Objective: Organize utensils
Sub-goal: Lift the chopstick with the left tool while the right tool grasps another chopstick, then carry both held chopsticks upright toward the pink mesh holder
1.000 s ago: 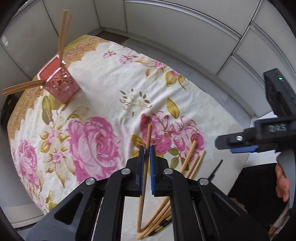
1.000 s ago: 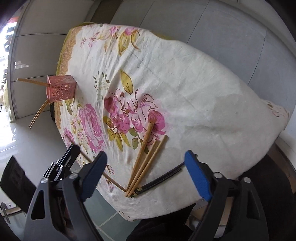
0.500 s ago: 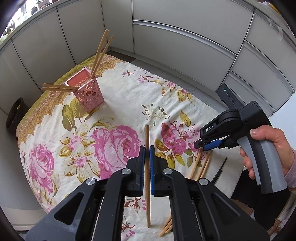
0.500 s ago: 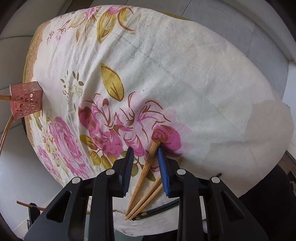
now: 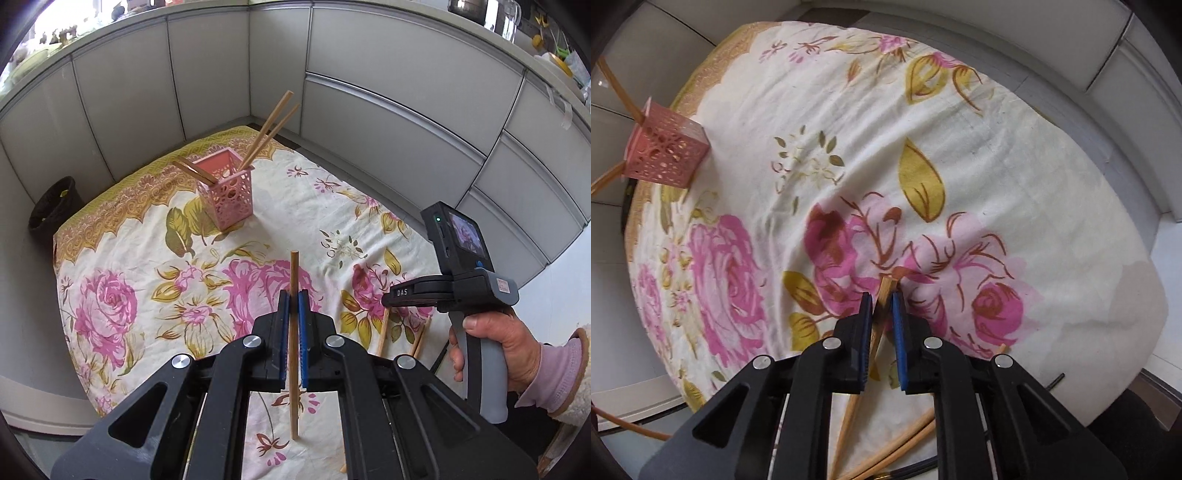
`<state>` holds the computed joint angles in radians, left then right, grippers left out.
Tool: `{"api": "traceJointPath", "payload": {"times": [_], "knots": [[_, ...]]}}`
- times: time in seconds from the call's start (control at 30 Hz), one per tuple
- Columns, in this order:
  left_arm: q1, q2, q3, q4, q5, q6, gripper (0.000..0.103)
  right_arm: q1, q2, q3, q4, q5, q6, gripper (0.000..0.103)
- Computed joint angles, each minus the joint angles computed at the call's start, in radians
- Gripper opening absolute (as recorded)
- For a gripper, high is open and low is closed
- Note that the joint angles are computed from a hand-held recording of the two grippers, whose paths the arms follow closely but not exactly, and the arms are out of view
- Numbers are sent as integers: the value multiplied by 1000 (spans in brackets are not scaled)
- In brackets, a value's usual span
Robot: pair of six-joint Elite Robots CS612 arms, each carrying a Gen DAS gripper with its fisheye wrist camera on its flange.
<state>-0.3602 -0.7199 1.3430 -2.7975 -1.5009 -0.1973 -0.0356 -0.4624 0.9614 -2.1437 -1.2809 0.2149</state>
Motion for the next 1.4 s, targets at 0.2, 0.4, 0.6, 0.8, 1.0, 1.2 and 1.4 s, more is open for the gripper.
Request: {"api": "traceJointPath", "payload": {"times": [0.2,0.4,0.6,0.8,1.0,1.2,1.4], "knots": [[0,-32,51,-108,58,-61,4,-24,-83,152,-272,146,-69,10],[-15,-64,89,-213,111,-111,4,-50,-173,292,-537,248,-161,8],[-30,-80,90,-270,173,-156,4,-70,-241,367,-688,314,-241,8],[-45,-85,65,-249,215,-161,4,-83,-271,357,-717,372,-284,8],[-39,-53,-22,-227,261,-192,4,-79,-242,246,-734,418,-245,8],[-21,39,-203,-184,337,-208,4,-66,-157,64,-743,433,-166,8],[-3,156,-389,-131,410,-214,4,-48,-48,-129,-721,423,-109,8]]}}
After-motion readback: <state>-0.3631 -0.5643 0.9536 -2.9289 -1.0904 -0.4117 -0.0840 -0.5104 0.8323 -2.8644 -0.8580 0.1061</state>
